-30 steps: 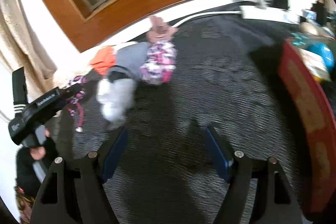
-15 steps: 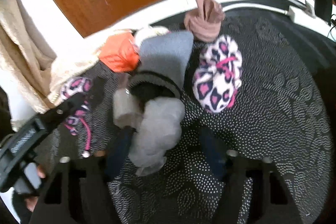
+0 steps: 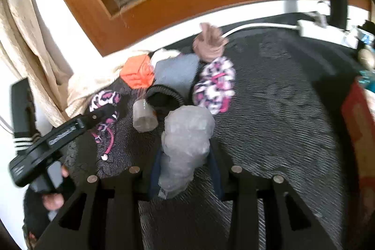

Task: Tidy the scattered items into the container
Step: 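Drop the clear plastic bag into the red box while the left gripper holds the leopard ball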

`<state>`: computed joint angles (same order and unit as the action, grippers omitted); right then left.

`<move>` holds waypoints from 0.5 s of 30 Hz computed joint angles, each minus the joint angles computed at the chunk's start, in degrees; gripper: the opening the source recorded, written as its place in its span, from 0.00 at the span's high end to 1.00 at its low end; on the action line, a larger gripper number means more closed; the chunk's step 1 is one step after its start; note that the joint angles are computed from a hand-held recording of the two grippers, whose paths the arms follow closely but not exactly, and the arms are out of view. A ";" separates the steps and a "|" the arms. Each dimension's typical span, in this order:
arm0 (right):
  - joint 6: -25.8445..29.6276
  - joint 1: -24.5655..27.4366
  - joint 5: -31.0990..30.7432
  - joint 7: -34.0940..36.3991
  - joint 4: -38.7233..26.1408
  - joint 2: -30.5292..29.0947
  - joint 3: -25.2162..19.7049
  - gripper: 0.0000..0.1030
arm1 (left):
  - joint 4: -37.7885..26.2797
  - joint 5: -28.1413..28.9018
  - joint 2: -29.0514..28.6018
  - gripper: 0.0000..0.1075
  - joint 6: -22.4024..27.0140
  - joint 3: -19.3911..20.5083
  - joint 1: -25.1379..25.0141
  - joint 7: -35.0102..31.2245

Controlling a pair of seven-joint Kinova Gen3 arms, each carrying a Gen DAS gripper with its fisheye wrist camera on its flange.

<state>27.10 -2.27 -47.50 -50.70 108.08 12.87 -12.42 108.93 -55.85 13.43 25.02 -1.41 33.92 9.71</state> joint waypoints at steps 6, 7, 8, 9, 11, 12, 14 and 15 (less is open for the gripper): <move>1.13 5.45 -8.02 7.42 6.02 -7.83 4.41 0.61 | -0.59 -0.47 0.08 0.55 0.44 0.69 0.92 -0.58; 1.53 6.21 -9.02 8.29 6.85 -9.27 6.04 0.61 | -0.76 -0.57 0.12 0.55 0.67 0.87 1.19 -0.74; 1.50 6.49 -9.40 8.53 7.46 -10.39 7.51 0.61 | -0.92 -0.60 0.17 0.55 0.83 1.03 1.35 -0.94; 1.49 6.55 -9.17 8.11 7.79 -11.39 8.91 0.61 | -1.09 -0.61 0.23 0.55 1.00 1.18 1.51 -1.16; 1.28 6.77 -8.42 7.16 8.42 -13.21 11.82 0.61 | -1.48 -0.62 0.39 0.55 1.43 1.46 1.90 -1.59; 1.07 6.95 -7.94 6.67 8.71 -14.00 13.30 0.61 | -1.62 -0.65 0.43 0.55 1.60 1.55 2.10 -1.72; 1.03 7.52 -7.15 5.67 8.78 -14.82 15.96 0.61 | -1.91 -0.71 0.51 0.55 1.88 1.74 2.45 -1.98; 0.79 7.81 -6.86 5.09 8.88 -15.06 17.00 0.61 | -2.06 -0.72 0.56 0.55 1.98 1.86 2.62 -2.18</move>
<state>27.90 5.55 -54.37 -45.61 116.96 -2.18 4.58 106.86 -56.57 13.98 27.00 0.45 36.54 7.53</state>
